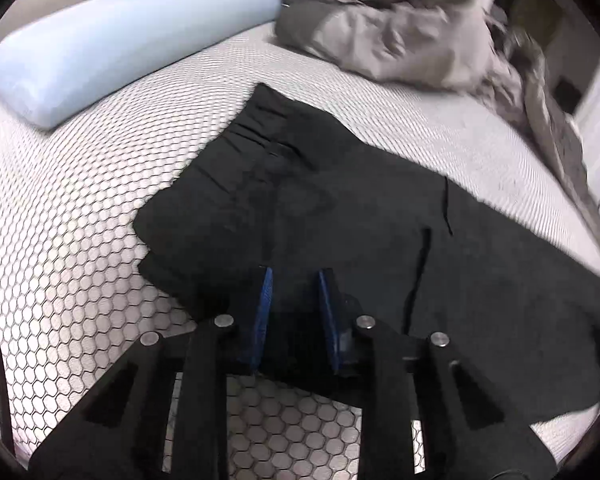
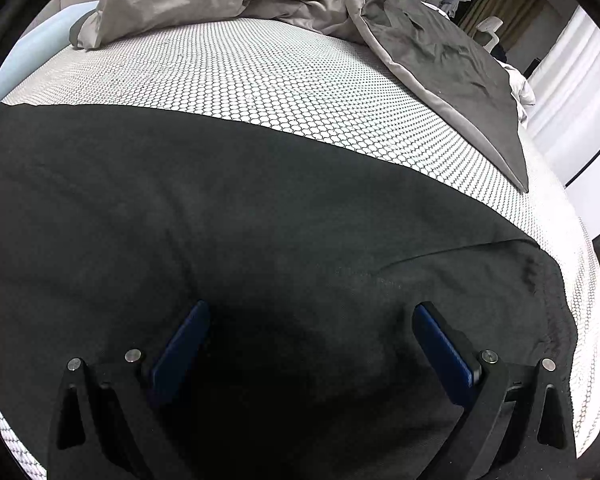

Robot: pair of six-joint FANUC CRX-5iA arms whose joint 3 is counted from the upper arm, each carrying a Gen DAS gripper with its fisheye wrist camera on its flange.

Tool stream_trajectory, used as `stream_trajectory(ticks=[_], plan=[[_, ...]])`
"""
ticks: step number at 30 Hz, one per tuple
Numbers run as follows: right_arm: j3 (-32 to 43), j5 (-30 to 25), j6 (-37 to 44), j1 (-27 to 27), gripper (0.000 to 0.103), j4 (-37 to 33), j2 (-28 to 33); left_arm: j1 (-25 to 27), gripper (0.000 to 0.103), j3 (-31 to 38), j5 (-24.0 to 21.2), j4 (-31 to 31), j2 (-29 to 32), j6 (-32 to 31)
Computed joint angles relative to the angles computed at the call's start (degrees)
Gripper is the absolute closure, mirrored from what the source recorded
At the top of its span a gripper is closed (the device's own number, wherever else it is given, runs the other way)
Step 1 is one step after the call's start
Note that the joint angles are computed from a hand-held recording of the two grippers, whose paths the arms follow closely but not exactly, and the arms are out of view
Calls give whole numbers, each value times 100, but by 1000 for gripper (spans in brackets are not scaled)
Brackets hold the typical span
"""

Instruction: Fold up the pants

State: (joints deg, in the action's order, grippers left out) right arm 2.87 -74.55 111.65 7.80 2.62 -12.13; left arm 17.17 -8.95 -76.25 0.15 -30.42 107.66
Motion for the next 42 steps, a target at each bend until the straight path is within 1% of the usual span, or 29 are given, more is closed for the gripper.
stream_trajectory(ticks=[2, 4, 5, 6, 7, 8, 9, 11, 13, 15, 17, 18, 19, 21, 22, 23, 24, 25, 26, 27, 29, 30, 32, 33, 36, 38, 39, 41, 42], plan=[[-38, 42, -41, 47, 1, 61, -29, -220, 80, 169, -81, -213, 23, 211], [-84, 77, -89, 112, 0, 147, -82, -510, 80, 305, -57, -292, 34, 240], [-100, 91, -98, 144, 0, 155, -133, -784, 73, 413, -25, -383, 58, 310], [-77, 57, -35, 141, 0, 37, -197, -1011, 60, 534, -25, -497, 99, 370], [-42, -4, 53, 132, 0, -106, -253, -1409, 52, 684, -52, -761, 144, 602], [-35, -52, 146, 144, 0, -228, -334, -1814, 38, 822, -50, -1011, 210, 837], [-80, -64, 210, 207, 0, -309, -465, -2171, 27, 937, -9, -1194, 305, 1001], [-163, -116, 283, 317, 0, -526, -720, -2882, 18, 1195, 41, -1508, 588, 1397], [-255, -172, 220, 396, 0, -735, -941, -3368, 17, 1355, 85, -1482, 877, 1645], [-335, -331, 164, 453, 0, -961, -1097, -3807, 17, 1363, 283, -1319, 1095, 1751], [-548, -324, 179, 627, 1, -789, -1261, -4000, 17, 1318, 599, -988, 1379, 1521], [-683, -289, 253, 699, 1, -595, -1345, -4088, 17, 1316, 667, -844, 1516, 1325], [-741, -250, 412, 612, 1, -522, -1383, -4195, 17, 1351, 663, -832, 1645, 1204], [-655, -237, 707, 87, 1, -553, -1276, -4512, 17, 1551, 431, -1043, 1956, 1172], [-615, -189, 742, -195, 1, -489, -1187, -4561, 17, 1590, 297, -1053, 2066, 1105], [-660, -41, 645, -429, 0, -250, -1118, -4703, 17, 1662, 174, -1182, 2169, 1175], [-795, 184, 370, -607, 1, 210, -1046, -4811, 16, 1708, 112, -1334, 2239, 1213], [-885, 370, 126, -802, 1, 547, -966, -4849, 15, 1725, 124, -1397, 2267, 1243], [-879, 508, -69, -1072, 1, 698, -853, -4852, 15, 1760, 108, -1412, 2299, 1274], [-759, 567, -250, -1400, 1, 665, -695, -4827, 15, 1793, 90, -1394, 2326, 1297], [-503, 538, -495, -1765, 1, 477, -474, -4860, 15, 1859, 51, -1437, 2332, 1451], [-471, 562, -510, -1795, 0, 423, -478, -4878, 15, 1865, 48, -1429, 2264, 1491], [-544, 721, -443, -1672, 0, 411, -650, -4810, 15, 1772, 353, -1242, 2144, 1414], [-523, 751, -299, -1610, 0, 222, -764, -4767, 15, 1726, 496, -1140, 2106, 1336], [-177, 399, 129, -1553, 0, -681, -812, -4759, 15, 1827, 695, -904, 2245, 1158], [-35, 94, 383, -1380, 1, -1119, -755, -4846, 15, 1983, 632, -869, 2453, 1136], [-70, 27, 453, -1228, 1, -1095, -730, -4870, 15, 2045, 567, -855, 2553, 1113], [-418, 141, 304, -707, 1, -498, -708, -4905, 15, 2137, 426, -896, 2695, 1104], [-507, 186, 234, -630, 1, -323, -671, -4958, 15, 2157, 356, -954, 2730, 1119]])
